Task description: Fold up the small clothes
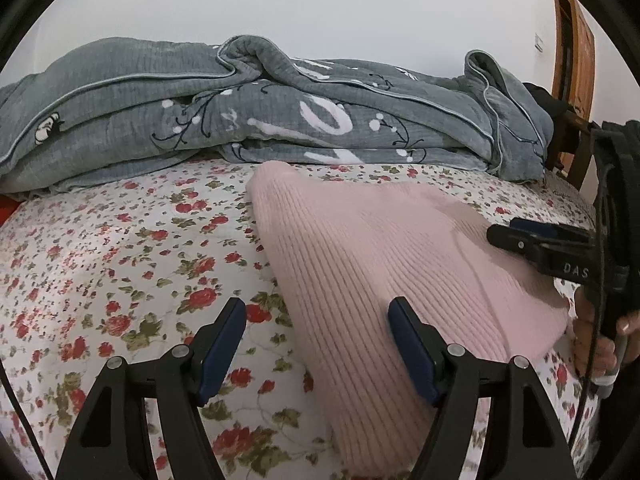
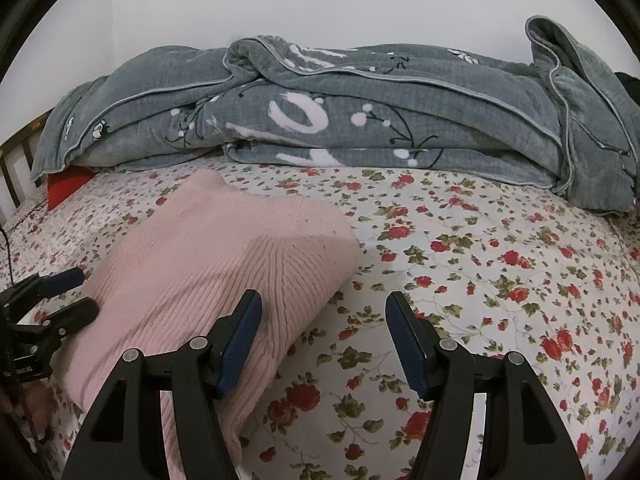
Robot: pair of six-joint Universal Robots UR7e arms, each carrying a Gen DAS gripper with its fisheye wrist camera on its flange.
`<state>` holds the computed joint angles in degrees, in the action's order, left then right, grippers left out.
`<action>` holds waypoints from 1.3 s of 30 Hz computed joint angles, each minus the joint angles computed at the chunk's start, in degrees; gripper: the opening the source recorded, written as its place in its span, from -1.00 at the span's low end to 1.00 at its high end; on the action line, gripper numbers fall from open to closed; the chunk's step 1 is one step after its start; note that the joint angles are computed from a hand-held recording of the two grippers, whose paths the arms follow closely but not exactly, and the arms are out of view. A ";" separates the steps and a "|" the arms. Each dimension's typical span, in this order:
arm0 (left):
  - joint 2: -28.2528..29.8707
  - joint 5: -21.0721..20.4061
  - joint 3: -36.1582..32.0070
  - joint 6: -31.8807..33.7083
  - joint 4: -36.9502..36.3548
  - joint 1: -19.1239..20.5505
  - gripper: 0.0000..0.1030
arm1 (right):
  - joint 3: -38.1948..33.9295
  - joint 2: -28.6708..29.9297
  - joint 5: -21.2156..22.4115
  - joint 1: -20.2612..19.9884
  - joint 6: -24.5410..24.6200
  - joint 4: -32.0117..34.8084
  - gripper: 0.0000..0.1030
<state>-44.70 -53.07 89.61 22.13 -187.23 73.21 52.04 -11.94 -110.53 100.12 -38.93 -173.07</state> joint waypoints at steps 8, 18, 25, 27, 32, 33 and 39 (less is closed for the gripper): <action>-1.75 -0.35 1.86 -1.79 2.75 -0.11 0.42 | 8.54 -3.69 -2.73 -0.21 -0.25 -7.25 0.21; -3.37 3.03 5.67 -6.39 1.79 -1.99 0.40 | 23.61 -12.40 -6.02 0.48 2.80 -13.70 0.21; -6.81 13.41 10.36 -12.18 2.74 -8.26 0.40 | 30.35 -17.46 -9.33 3.11 4.07 -16.43 0.21; -8.36 14.10 12.02 -14.07 3.47 -9.81 0.45 | 32.27 -19.32 -9.62 3.74 5.45 -15.81 0.22; -11.08 19.47 15.88 -16.20 0.92 -14.80 0.61 | 36.50 -23.04 -10.79 5.37 7.85 -16.84 0.62; -11.61 20.45 16.69 -16.51 0.42 -15.80 0.65 | 37.29 -23.60 -10.60 5.55 7.72 -17.61 0.74; -14.40 25.08 20.11 -20.38 1.99 -20.38 0.72 | 42.27 -27.35 -11.75 7.57 6.51 -21.04 0.92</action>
<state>-59.09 -27.99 109.72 1.75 -185.24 52.83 94.31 -39.29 -122.28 107.69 -32.42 -194.11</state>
